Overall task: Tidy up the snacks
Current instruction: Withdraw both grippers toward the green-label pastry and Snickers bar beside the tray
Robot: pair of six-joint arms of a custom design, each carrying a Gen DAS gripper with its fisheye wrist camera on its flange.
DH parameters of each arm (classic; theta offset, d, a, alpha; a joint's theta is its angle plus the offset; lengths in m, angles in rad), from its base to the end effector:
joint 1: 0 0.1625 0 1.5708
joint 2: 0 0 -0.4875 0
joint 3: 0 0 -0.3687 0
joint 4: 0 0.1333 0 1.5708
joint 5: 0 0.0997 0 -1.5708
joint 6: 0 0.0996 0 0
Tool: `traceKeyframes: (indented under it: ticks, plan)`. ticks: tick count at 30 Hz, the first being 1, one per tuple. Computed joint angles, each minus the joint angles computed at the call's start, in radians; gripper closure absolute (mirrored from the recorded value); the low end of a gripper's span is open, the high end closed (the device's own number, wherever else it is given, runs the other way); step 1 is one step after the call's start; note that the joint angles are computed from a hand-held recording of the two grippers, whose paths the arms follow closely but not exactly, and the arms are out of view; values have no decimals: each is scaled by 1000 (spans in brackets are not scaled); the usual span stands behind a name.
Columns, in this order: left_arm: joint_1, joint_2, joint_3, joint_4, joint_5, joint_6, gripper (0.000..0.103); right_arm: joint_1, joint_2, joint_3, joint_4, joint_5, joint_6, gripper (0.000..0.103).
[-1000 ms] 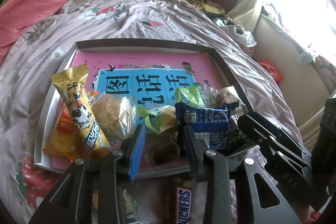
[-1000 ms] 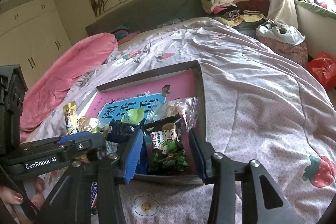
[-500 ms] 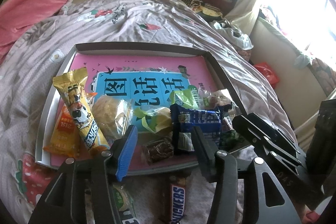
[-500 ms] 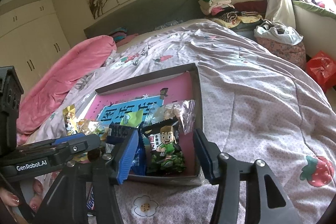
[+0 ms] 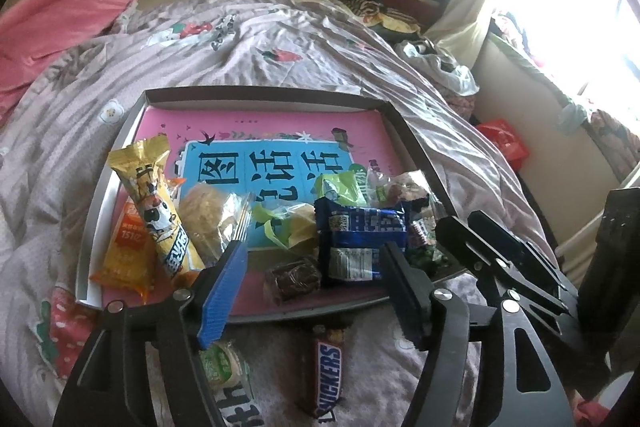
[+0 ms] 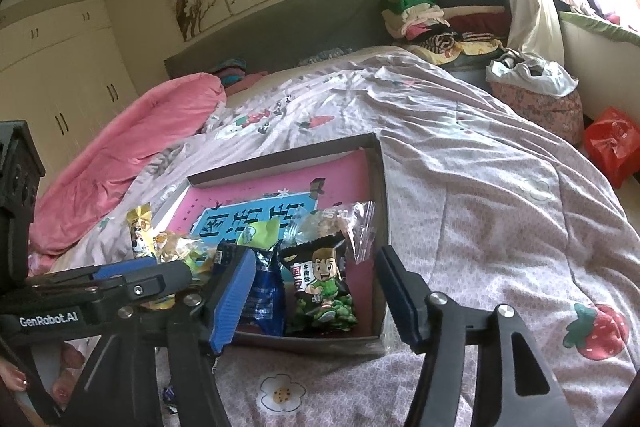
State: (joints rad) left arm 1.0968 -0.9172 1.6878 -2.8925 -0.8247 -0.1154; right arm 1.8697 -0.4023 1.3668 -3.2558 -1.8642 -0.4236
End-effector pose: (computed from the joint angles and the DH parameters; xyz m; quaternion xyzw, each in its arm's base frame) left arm -0.1335 -0.7005 0.2826 0.0622 0.8994 -0.3443 0.2620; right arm 0.3344 -0.7304 0.0445 0.2790 -0.8842 0.3395 0.1583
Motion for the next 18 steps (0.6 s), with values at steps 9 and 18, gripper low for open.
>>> traceKeyframes:
  ticks: [9, 18]
  plan:
    - [-15, -29, 29, -16, 8, -8, 28, 0, -13, 20, -16, 20, 9, 35]
    - [-28, -53, 61, -21, 14, -17, 27, 9, -25, 47, -28, 23, 0, 33]
